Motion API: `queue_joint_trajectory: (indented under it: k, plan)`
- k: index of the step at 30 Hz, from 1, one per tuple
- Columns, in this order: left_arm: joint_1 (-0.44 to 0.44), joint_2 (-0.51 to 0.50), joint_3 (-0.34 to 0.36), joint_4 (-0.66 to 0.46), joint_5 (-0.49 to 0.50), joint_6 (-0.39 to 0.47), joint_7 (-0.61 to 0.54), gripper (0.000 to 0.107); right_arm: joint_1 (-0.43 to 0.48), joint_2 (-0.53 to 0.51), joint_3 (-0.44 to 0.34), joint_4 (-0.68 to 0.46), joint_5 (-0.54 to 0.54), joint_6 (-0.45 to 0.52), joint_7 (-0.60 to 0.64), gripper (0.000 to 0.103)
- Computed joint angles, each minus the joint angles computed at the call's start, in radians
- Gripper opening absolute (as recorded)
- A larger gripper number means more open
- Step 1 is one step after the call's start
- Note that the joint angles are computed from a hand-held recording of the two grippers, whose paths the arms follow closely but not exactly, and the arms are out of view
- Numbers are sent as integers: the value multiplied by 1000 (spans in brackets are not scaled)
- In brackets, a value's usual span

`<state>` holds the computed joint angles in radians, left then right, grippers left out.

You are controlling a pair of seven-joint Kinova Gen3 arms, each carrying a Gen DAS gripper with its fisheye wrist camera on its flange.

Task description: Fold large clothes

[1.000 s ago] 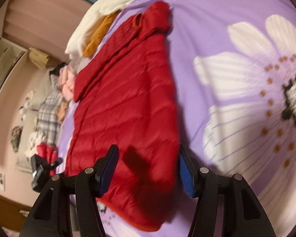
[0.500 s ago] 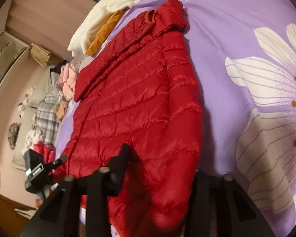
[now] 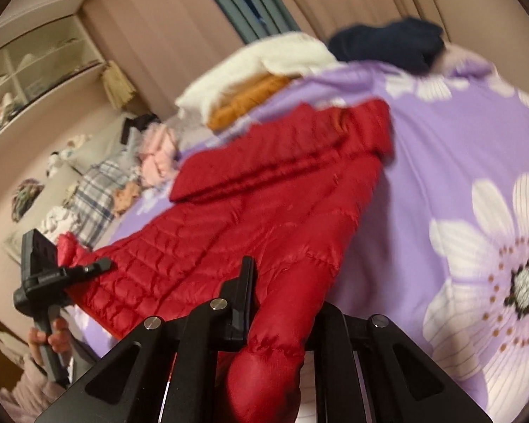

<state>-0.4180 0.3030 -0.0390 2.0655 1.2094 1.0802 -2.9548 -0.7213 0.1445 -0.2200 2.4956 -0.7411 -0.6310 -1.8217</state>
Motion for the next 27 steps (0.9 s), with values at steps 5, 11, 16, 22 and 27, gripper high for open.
queue_joint_trajectory:
  k: [5, 11, 16, 22, 27]
  plan:
    - [-21, -51, -11, 10, 20, 62, -61, 13, -18, -80, -23, 8, -77, 0, 106, 14]
    - [-63, -121, -59, 19, -3, 184, -115, 13, 28, -195, -95, 14, -134, 51, 228, 14]
    - [-100, -181, -107, 18, -32, 298, -146, 13, 83, -296, -163, 31, -128, 89, 262, 14]
    - [-126, -249, -157, 15, -24, 415, -208, 14, 135, -384, -232, 61, -73, 56, 230, 14]
    - [-127, -242, -171, 1, 5, 460, -227, 16, 164, -377, -212, 82, 54, 2, 110, 14]
